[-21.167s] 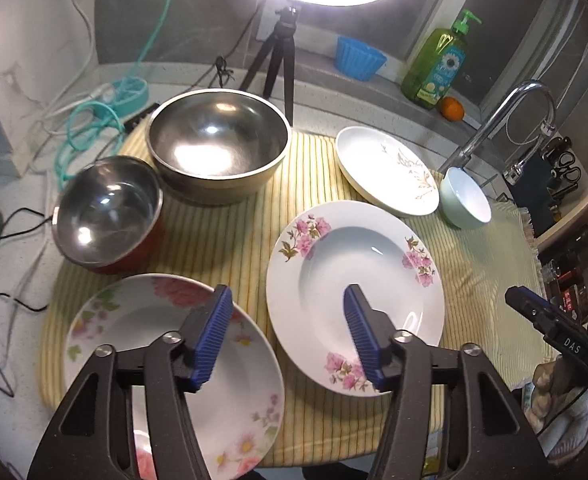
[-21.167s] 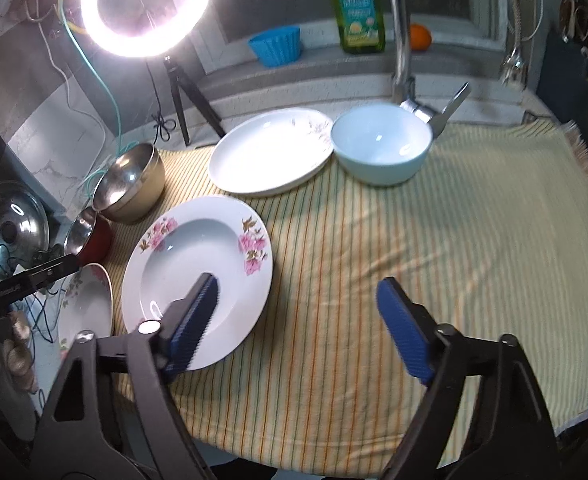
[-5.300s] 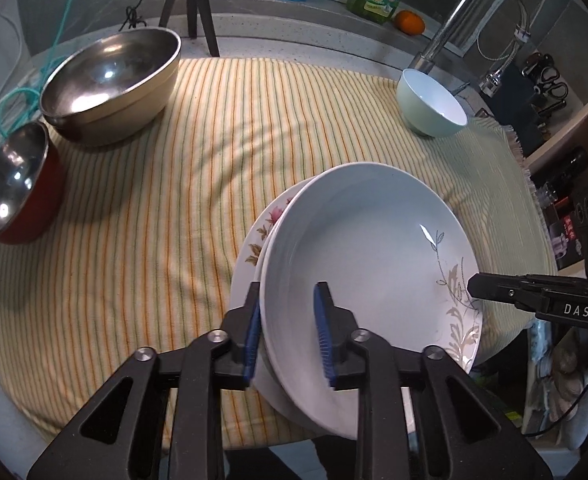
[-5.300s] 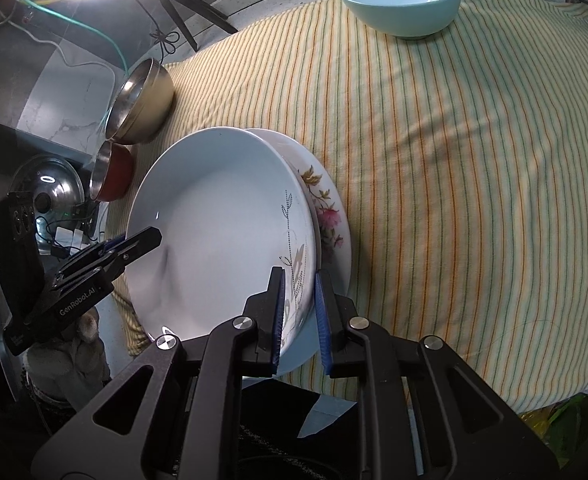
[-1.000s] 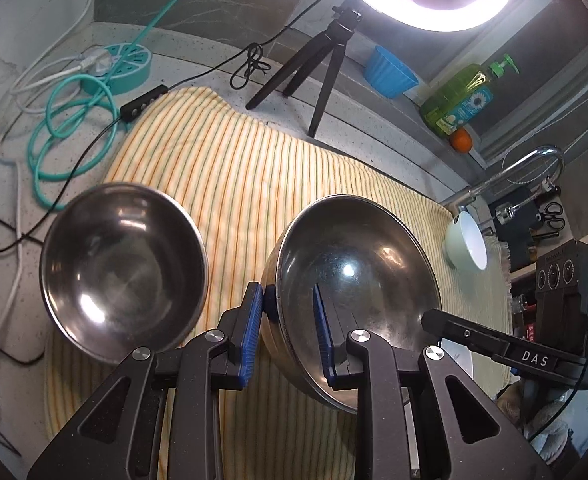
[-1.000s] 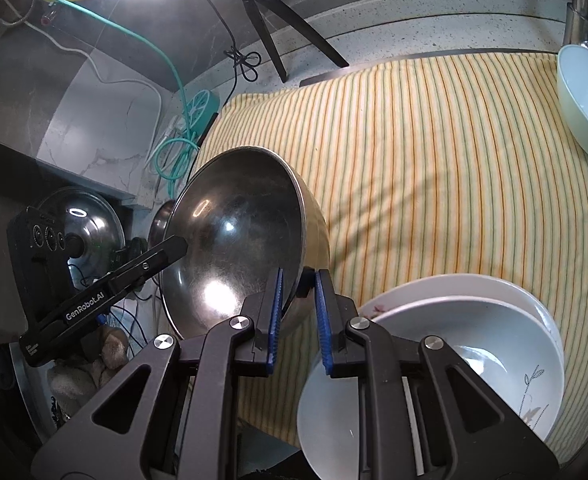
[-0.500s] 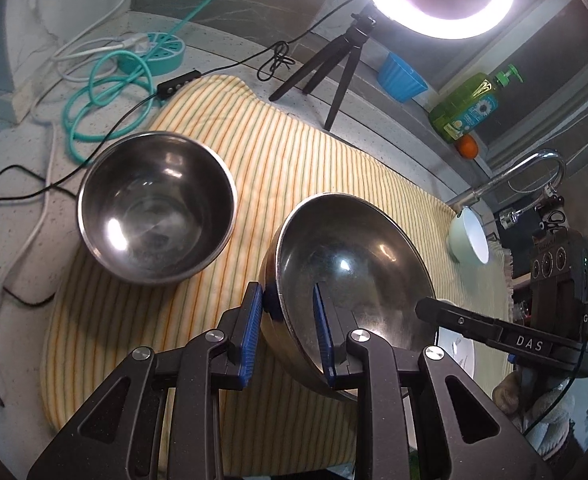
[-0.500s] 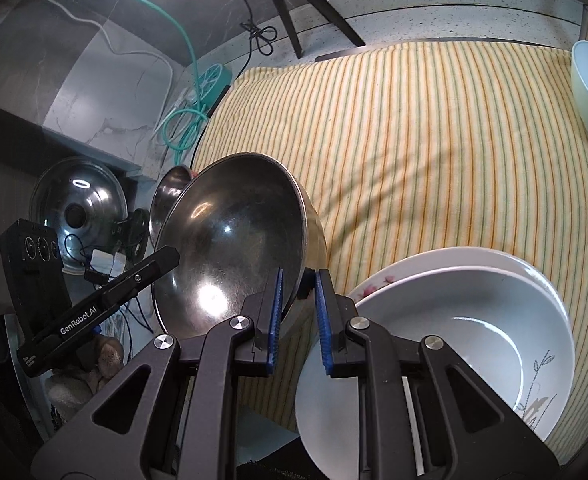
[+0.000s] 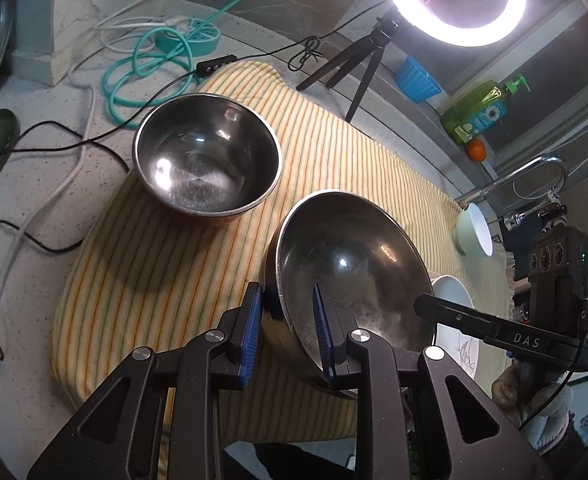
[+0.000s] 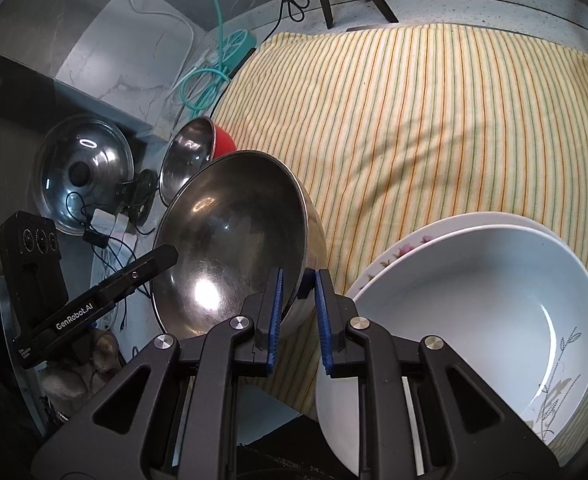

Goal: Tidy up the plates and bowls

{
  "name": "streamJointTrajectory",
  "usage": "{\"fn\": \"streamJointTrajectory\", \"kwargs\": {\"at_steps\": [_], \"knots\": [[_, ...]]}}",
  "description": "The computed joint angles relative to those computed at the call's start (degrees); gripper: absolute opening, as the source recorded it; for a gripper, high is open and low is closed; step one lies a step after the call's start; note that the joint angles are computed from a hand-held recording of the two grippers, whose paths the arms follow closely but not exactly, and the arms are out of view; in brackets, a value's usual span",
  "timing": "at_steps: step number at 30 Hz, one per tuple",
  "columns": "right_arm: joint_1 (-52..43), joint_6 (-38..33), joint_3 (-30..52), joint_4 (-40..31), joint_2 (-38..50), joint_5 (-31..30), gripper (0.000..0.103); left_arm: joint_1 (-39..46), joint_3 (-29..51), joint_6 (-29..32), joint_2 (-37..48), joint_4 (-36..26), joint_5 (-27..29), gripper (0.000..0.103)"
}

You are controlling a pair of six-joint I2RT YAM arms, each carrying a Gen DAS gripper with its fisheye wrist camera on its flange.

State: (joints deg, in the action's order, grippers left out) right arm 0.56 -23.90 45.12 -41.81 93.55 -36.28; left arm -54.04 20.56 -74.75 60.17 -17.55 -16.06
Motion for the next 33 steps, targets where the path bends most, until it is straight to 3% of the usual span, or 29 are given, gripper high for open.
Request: {"fn": "streamJointTrajectory", "kwargs": {"at_steps": [17,19,21,23,24,33], "knots": [[0.63,0.13,-1.87,2.39,0.65,1.0,0.019,-1.71,-0.82,-0.48,2.9,1.54,1.67,0.023],[0.93,0.04,-2.24,2.67,-0.24,1.11,0.025,-1.8,-0.96,-0.39,2.52,1.5,1.67,0.023],[0.45,-0.46,-2.28,2.41,-1.17,-0.18,0.052,-1.78,-0.79,-0.43,2.13,0.94,1.59,0.027],[-0.02,-0.31,-2.24,2.43,-2.34,-0.98,0.069,-1.77,-0.62,-0.31,1.54,0.41,1.12,0.027],[-0.13,0.34,-2.61,3.33,-3.43,-0.9,0.073,-1.82,-0.45,-0.24,1.3,-0.02,0.87,0.027],[-1.96,1.35,-0.78,2.57,-4.41,-4.43,0.074,-1.44,-0.26,-0.26,-2.61,-2.88,-0.78,0.029]]}}
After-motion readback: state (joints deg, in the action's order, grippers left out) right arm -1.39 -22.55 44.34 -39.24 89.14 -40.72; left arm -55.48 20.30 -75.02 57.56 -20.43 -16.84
